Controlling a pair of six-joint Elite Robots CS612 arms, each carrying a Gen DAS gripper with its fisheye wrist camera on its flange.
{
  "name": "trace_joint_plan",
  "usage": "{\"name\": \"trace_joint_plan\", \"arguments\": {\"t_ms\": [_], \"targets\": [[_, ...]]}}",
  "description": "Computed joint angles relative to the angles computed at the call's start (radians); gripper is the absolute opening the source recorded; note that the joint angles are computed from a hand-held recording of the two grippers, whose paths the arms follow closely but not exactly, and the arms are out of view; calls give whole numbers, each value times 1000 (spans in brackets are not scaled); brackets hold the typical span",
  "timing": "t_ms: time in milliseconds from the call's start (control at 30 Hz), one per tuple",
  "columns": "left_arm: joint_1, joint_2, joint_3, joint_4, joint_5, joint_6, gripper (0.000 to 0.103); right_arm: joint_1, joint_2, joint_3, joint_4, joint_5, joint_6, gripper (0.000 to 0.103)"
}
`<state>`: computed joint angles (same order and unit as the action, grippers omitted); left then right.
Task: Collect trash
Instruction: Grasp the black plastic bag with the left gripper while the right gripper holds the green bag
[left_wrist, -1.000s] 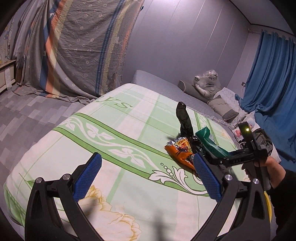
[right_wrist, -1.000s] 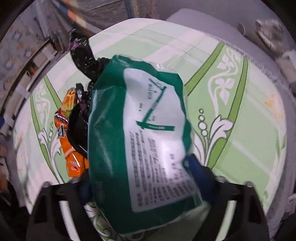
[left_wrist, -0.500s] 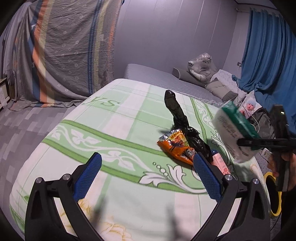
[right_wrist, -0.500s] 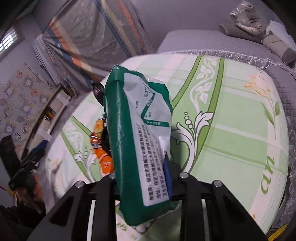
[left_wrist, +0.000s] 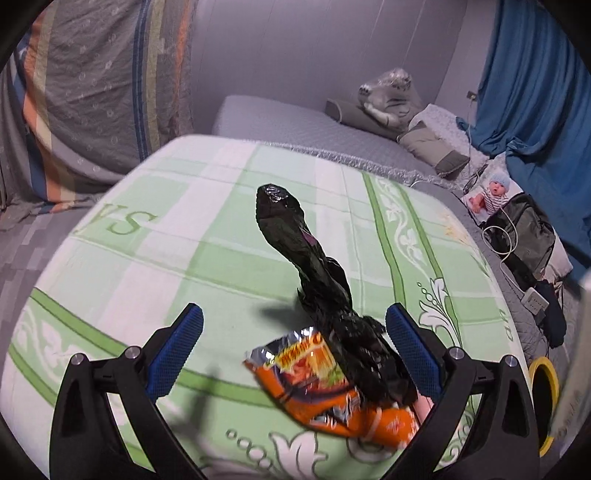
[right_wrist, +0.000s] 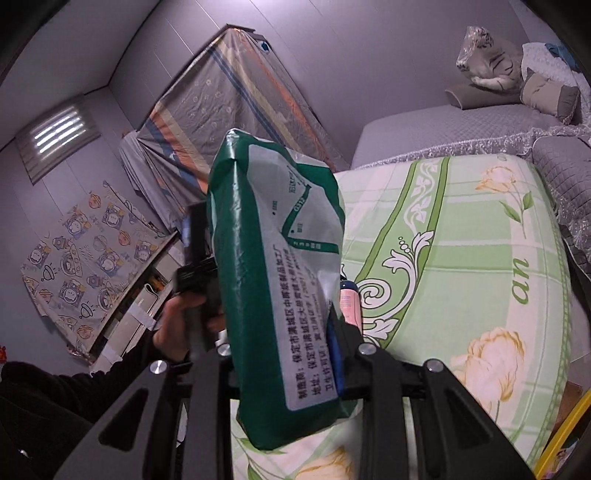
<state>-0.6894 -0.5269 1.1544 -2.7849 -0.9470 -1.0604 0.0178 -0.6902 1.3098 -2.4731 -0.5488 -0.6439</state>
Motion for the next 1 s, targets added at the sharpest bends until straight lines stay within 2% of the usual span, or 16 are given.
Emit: {"name": "trace_joint_plan", "arguments": {"t_ms": [67,167,367,433,467,500,533,567,600,700,833,1000], "targets": [[18,16,-32,22,-40,-13,95,-8,-14,27,-30,9,1,26],[33,33,-75,95,-43,-34,95,-17,-25,52,-60,26,11,26],[49,50,-109,146,-64,-43,94,-26,-23,68,-128,29,80,26],[49,53,-111,160,-56,-43,83,-28,-25,77,-139,29,94,26],[50,54,-112,161,-62,-41,64,-28,-25,79,-143,30,101,26],[53,56,-113,156,-79,-37,51,-28,-25,81,-145,30,102,26],[54,58,-115,150,-89,-36,44,-28,-26,83,-149,31,107,26],[55,61,-116,141,-95,-29,26,-29,-24,83,-151,32,109,26],[55,62,-115,135,-99,-23,19,-28,-25,83,-152,33,111,26],[53,57,-102,95,-96,-4,8,-29,-23,85,-161,41,120,26],[42,36,-61,6,-74,32,7,-32,-15,79,-175,47,134,26],[12,-3,2,-131,-5,117,6,-36,-11,81,-189,58,151,26]]}}
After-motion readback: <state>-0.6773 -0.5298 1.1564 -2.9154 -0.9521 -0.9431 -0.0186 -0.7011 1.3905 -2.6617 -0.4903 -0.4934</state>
